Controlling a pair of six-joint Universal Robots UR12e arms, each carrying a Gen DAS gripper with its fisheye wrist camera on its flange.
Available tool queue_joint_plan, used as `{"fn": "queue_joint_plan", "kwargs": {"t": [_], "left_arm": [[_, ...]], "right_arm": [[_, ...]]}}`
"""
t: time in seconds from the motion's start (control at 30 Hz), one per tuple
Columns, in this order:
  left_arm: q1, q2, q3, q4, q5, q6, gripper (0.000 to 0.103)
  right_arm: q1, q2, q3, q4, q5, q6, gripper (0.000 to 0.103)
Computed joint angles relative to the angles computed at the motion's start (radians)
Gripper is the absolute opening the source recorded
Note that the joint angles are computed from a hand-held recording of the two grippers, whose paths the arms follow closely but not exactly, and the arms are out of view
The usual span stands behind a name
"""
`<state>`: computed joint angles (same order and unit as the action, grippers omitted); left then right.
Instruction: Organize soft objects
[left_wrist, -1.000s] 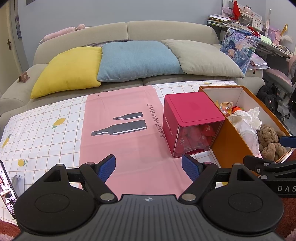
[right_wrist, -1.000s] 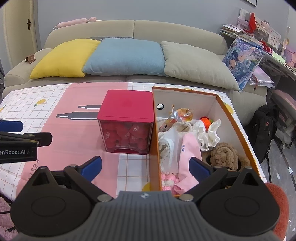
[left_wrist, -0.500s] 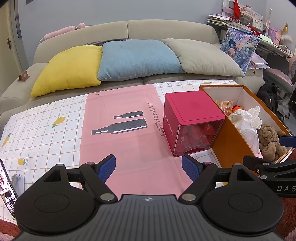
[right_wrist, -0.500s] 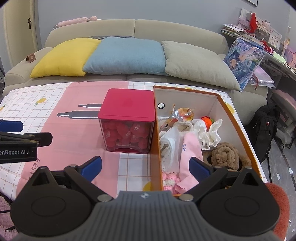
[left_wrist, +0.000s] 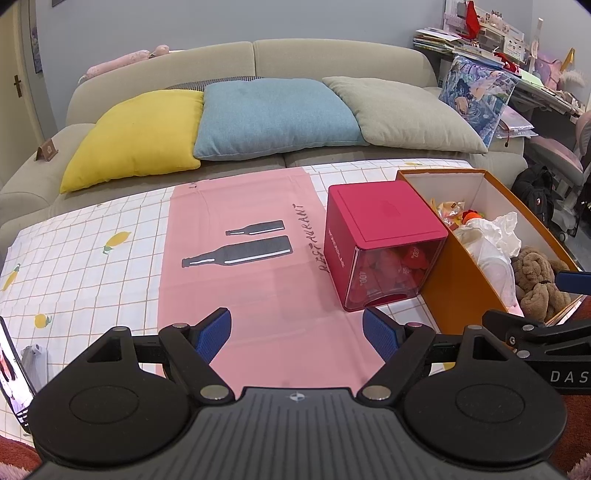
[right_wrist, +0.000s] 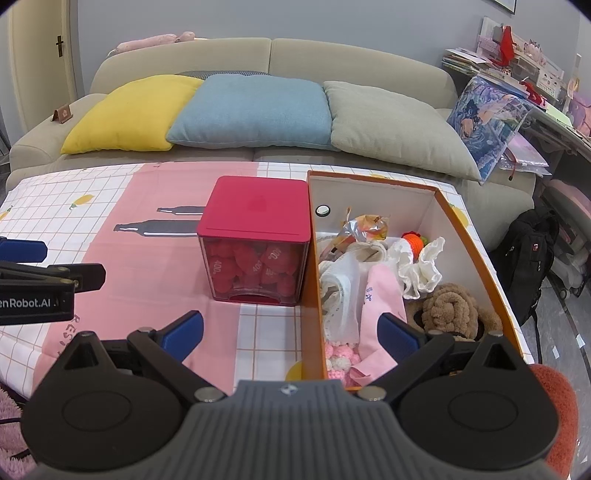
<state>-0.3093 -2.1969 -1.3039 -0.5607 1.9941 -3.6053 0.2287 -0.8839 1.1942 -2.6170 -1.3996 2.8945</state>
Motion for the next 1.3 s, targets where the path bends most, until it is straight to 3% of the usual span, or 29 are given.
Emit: {"fn": "queue_joint_plan", "kwargs": {"t": [1.3], "left_arm": [[-0.004, 0.006, -0.005, -0.002, -0.006, -0.019, 0.094]], "right_arm": [[-0.003, 0.002, -0.005, 0.025, 0.021, -0.037, 0.098]]}}
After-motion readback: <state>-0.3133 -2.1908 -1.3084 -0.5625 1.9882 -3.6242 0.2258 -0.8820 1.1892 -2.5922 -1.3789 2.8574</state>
